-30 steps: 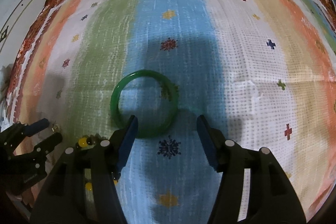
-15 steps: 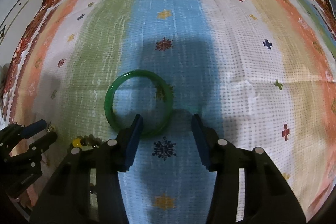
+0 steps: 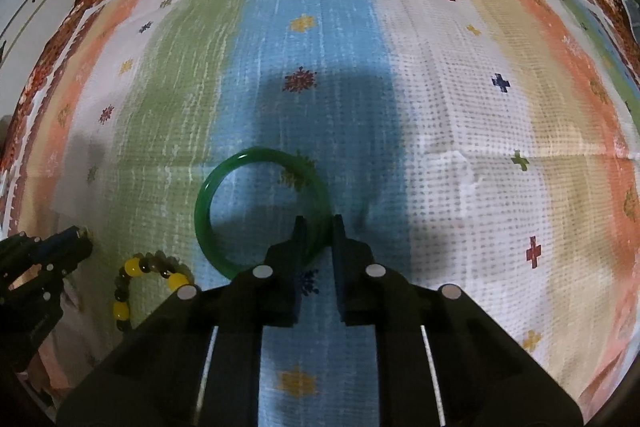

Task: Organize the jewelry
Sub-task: 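Close left tool on the gold ring while right tool grasps the jade bangle rim, then lift and carry the gold ring and jade bangle over the tin box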

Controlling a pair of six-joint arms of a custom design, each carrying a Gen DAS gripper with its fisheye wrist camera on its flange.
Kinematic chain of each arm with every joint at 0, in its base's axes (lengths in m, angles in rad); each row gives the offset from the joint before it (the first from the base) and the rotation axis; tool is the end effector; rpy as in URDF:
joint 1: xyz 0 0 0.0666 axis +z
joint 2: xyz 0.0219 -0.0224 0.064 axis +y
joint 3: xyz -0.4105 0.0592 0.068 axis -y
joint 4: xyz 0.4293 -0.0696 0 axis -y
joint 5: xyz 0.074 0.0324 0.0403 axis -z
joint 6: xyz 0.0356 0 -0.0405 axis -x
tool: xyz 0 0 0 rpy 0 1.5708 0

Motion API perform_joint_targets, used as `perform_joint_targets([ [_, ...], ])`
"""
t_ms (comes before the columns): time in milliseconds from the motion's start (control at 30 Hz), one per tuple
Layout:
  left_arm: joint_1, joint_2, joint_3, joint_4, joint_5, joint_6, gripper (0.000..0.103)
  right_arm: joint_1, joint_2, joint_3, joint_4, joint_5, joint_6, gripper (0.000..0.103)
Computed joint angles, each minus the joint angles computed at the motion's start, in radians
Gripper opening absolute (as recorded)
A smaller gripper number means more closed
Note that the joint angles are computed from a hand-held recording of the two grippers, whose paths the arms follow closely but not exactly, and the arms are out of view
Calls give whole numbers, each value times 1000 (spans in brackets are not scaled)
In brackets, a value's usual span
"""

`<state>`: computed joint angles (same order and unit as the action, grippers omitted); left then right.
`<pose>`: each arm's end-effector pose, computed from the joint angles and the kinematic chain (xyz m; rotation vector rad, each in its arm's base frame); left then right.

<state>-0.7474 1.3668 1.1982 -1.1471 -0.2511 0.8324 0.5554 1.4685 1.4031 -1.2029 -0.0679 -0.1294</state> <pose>0.3400 -0.3036 0.3693 -0.1634 2.7808 -0.0063 0.4310 0.2698 0.4132 -0.6212 2.8018 0.2387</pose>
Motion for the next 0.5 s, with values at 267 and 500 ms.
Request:
perform_joint_targets([
  [267, 2, -6, 1, -1, 7, 10, 14, -1, -10, -7, 8, 0, 4, 9],
  [500, 2, -19, 3, -3, -2, 17, 14, 1, -19, -2, 9, 2, 8, 9],
])
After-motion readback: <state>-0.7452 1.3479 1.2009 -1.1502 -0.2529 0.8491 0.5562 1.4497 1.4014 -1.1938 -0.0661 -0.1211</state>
